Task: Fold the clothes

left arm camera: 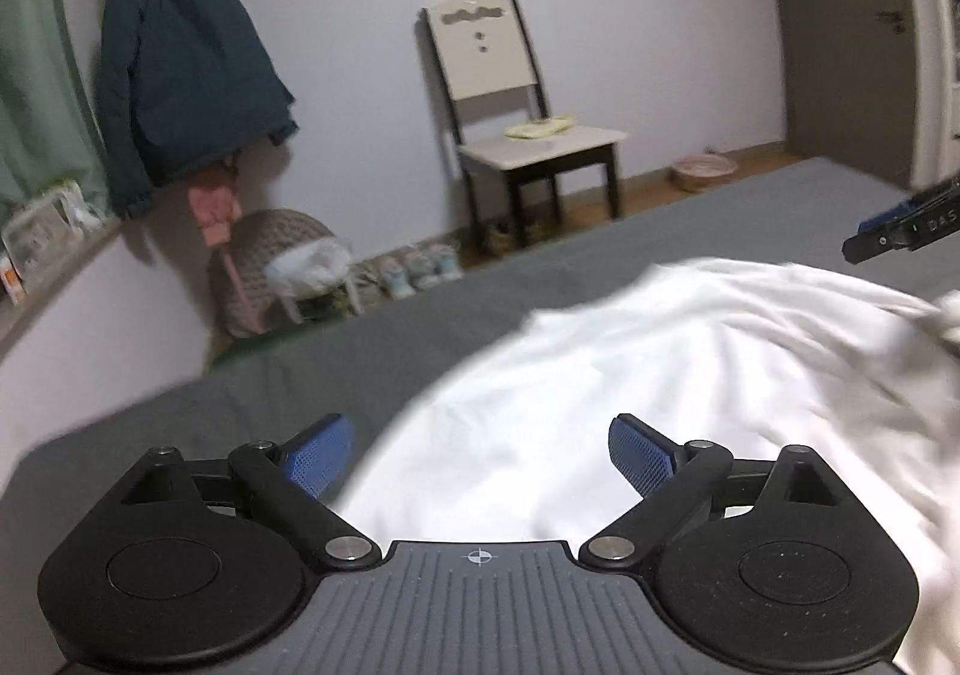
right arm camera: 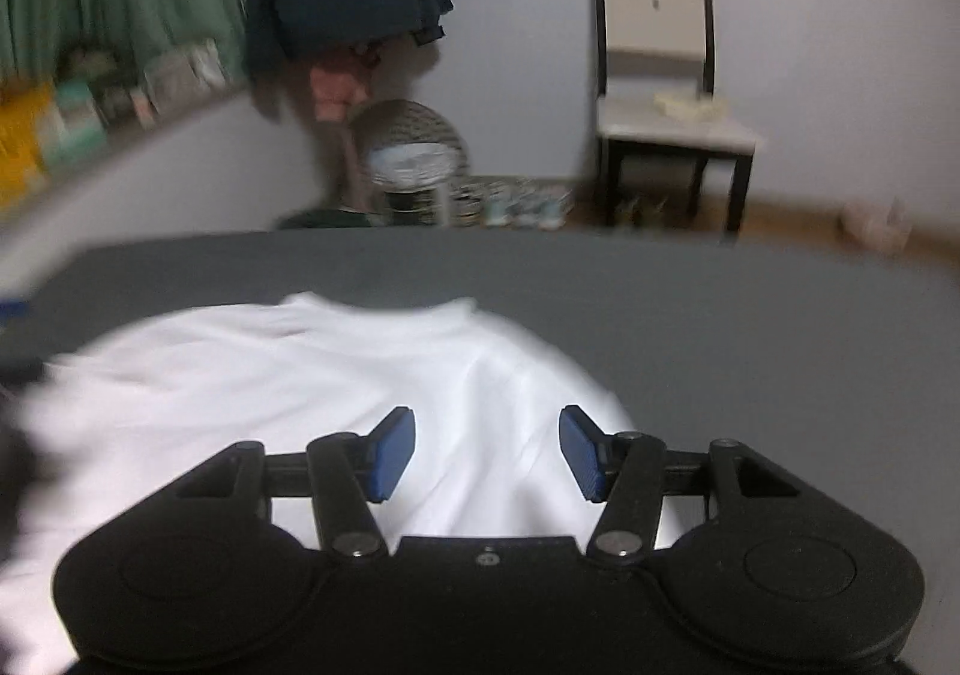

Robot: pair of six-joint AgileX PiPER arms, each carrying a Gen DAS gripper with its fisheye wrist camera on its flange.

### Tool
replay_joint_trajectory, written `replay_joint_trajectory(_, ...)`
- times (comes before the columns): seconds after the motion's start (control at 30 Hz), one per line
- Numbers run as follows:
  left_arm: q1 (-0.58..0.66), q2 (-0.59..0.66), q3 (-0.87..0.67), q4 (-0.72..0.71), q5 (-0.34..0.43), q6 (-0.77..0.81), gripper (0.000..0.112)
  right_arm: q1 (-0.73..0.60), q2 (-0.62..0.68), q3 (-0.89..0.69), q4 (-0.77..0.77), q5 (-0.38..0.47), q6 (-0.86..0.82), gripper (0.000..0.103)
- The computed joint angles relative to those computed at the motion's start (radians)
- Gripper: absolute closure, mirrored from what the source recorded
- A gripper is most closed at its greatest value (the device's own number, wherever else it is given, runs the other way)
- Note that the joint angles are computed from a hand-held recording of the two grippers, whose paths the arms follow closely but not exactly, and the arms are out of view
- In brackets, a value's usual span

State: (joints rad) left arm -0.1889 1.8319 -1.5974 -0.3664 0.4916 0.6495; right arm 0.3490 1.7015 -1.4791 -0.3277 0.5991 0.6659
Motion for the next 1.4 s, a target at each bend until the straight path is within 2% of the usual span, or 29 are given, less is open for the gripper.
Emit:
replay_joint_trajectory(0.07,0.037,-0.105,0.127,-0.113,0.074,0.101,0.019,0.021,-0.135,0.148,0.144,-0.026,-0.049,0.033)
replay_joint_trajectory(0.13,0.078,-0.195,0.235,-0.201,0.163,0.192,0.019,0.07,-0.239,0.267,0.215,-0.055,-0.066,0.033)
replay_joint_trajectory(0.17,0.085,-0.22,0.268,-0.219,0.193,0.243,0.019,0.115,-0.287,0.329,0.201,-0.081,-0.038,0.033)
replay_joint_trajectory(0.27,0.044,-0.339,0.422,-0.17,0.151,0.421,0.019,0.258,-0.362,0.435,0.127,-0.127,-0.007,0.033)
replay_joint_trajectory(0.3,0.003,-0.385,0.486,-0.108,0.087,0.456,0.019,0.306,-0.348,0.429,0.093,-0.106,-0.014,0.033)
replay_joint_trajectory(0.37,-0.078,-0.428,0.568,0.025,-0.008,0.479,0.019,0.419,-0.304,0.388,-0.043,-0.018,0.027,0.035)
replay_joint_trajectory(0.43,-0.142,-0.423,0.603,0.151,-0.074,0.388,0.019,0.509,-0.248,0.332,-0.2,0.102,0.082,0.035)
replay_joint_trajectory(0.5,-0.191,-0.37,0.581,0.301,-0.106,0.217,0.031,0.576,-0.213,0.31,-0.351,0.212,0.181,0.035)
replay_joint_trajectory(0.53,-0.213,-0.343,0.569,0.381,-0.114,0.128,0.045,0.597,-0.212,0.314,-0.368,0.231,0.213,0.035)
replay_joint_trajectory(0.57,-0.233,-0.315,0.561,0.466,-0.11,0.042,0.06,0.587,-0.219,0.327,-0.345,0.211,0.211,0.035)
replay_joint_trajectory(0.6,-0.253,-0.287,0.551,0.549,-0.103,-0.044,0.067,0.575,-0.226,0.339,-0.314,0.191,0.2,0.036)
replay_joint_trajectory(0.67,-0.269,-0.235,0.525,0.61,-0.089,-0.121,0.092,0.544,-0.231,0.361,-0.252,0.147,0.172,0.036)
replay_joint_trajectory(0.7,-0.262,-0.221,0.512,0.581,-0.086,-0.11,0.099,0.55,-0.221,0.363,-0.246,0.157,0.178,0.036)
replay_joint_trajectory(0.73,-0.252,-0.212,0.501,0.538,-0.084,-0.083,0.101,0.556,-0.209,0.363,-0.243,0.172,0.181,0.036)
replay_joint_trajectory(0.83,-0.193,-0.275,0.512,0.303,-0.07,0.145,0.103,0.594,-0.139,0.328,-0.315,0.282,0.189,0.036)
replay_joint_trajectory(0.97,-0.07,-0.421,0.507,0.105,0.1,0.407,0.103,0.563,-0.183,0.361,-0.333,0.283,0.263,0.038)
replay_joint_trajectory(1.07,0.045,-0.482,0.443,0.04,0.276,0.482,0.104,0.534,-0.228,0.387,-0.351,0.287,0.348,0.045)
replay_joint_trajectory(1.17,0.112,-0.506,0.422,0.054,0.368,0.509,0.109,0.545,-0.271,0.419,-0.433,0.332,0.493,0.046)
replay_joint_trajectory(1.23,0.136,-0.518,0.456,0.074,0.363,0.539,0.11,0.554,-0.291,0.43,-0.476,0.369,0.573,0.046)
replay_joint_trajectory(1.3,0.145,-0.534,0.521,0.065,0.301,0.568,0.109,0.552,-0.306,0.44,-0.478,0.367,0.581,0.046)
replay_joint_trajectory(1.4,0.136,-0.558,0.613,-0.004,0.189,0.65,0.107,0.541,-0.305,0.427,-0.396,0.341,0.437,0.046)
